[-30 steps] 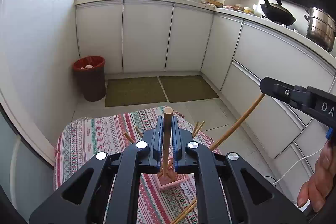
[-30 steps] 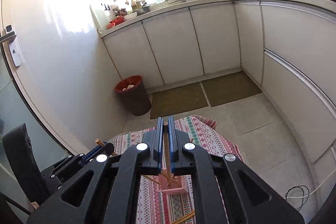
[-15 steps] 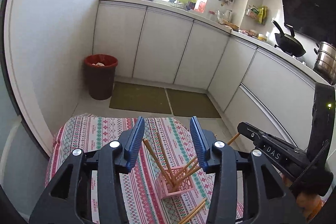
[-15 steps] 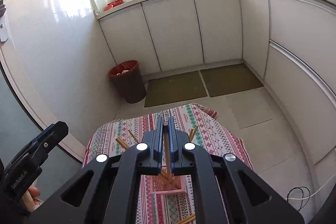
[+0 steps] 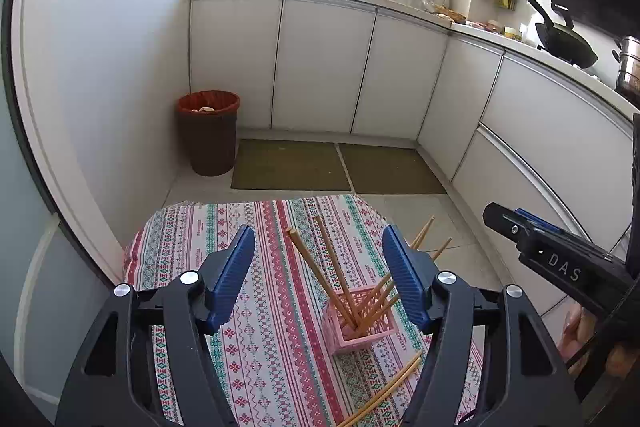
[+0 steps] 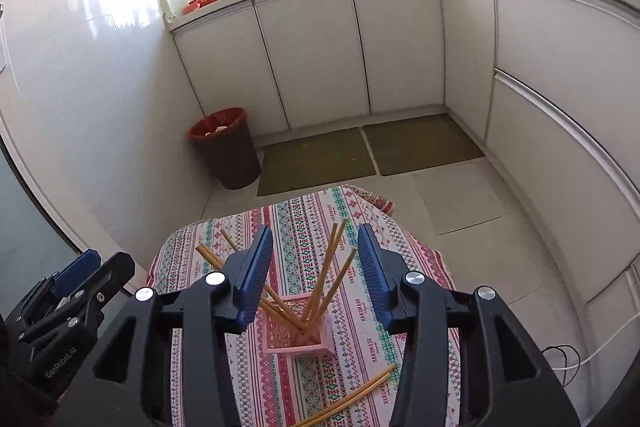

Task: Organize utensils
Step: 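Drop both chopsticks into the pink holder from the left and right tools, then lower the left tool onto the black chopsticks and close on one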

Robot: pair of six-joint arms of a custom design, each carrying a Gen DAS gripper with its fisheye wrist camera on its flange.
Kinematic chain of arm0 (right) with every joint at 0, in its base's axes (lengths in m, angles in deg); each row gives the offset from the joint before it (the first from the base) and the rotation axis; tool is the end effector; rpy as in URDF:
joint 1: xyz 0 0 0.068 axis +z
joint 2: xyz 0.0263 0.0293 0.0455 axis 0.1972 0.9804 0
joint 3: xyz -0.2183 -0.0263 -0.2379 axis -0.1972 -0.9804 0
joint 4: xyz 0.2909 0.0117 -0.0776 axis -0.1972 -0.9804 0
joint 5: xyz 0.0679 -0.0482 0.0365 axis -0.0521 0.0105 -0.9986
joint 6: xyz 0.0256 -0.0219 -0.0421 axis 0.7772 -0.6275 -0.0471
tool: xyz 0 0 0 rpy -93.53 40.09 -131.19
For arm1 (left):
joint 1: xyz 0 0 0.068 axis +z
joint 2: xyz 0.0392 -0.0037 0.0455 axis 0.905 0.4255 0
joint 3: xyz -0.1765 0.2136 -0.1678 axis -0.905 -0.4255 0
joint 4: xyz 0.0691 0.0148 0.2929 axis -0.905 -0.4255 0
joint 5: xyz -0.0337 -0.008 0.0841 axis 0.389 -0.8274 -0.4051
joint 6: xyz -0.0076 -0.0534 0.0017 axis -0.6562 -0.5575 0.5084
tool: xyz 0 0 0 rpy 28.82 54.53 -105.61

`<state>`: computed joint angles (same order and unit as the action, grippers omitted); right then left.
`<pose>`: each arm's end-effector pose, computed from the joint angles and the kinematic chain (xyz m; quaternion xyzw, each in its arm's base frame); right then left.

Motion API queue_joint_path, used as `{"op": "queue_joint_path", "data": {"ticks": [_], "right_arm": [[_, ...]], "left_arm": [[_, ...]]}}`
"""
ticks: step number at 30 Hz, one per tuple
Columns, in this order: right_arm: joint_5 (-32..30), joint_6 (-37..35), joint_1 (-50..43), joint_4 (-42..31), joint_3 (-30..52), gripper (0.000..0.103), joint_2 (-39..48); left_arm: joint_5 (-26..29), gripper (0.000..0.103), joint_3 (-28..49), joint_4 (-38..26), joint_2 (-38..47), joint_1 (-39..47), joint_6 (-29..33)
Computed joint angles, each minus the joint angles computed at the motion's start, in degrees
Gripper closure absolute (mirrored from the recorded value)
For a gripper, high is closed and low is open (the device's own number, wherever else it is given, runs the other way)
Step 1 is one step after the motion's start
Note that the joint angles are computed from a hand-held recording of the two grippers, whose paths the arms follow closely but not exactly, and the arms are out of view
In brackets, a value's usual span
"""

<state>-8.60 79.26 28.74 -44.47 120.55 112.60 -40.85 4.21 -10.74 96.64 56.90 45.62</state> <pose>0.2464 0.0651 0.2914 0.1740 0.8781 0.0359 0.4443 0.2590 -0.0456 0.3058 0.1410 0.8779 -0.1399 0.4357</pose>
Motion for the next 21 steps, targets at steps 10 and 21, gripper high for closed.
{"op": "queue_joint_path", "data": {"ticks": [10, 21], "right_arm": [[3.09, 2.49, 0.82, -4.76, -5.01, 0.043, -6.29], [10.19, 8.71, 7.16, -13.39, -10.89, 0.024, -13.91]], "left_arm": [[-4.04, 0.023, -3.32, -1.55, -3.50, -4.10, 1.66], [-10.18, 0.009, -7.46, -3.48, -6.99, -10.01, 2.47]]}}
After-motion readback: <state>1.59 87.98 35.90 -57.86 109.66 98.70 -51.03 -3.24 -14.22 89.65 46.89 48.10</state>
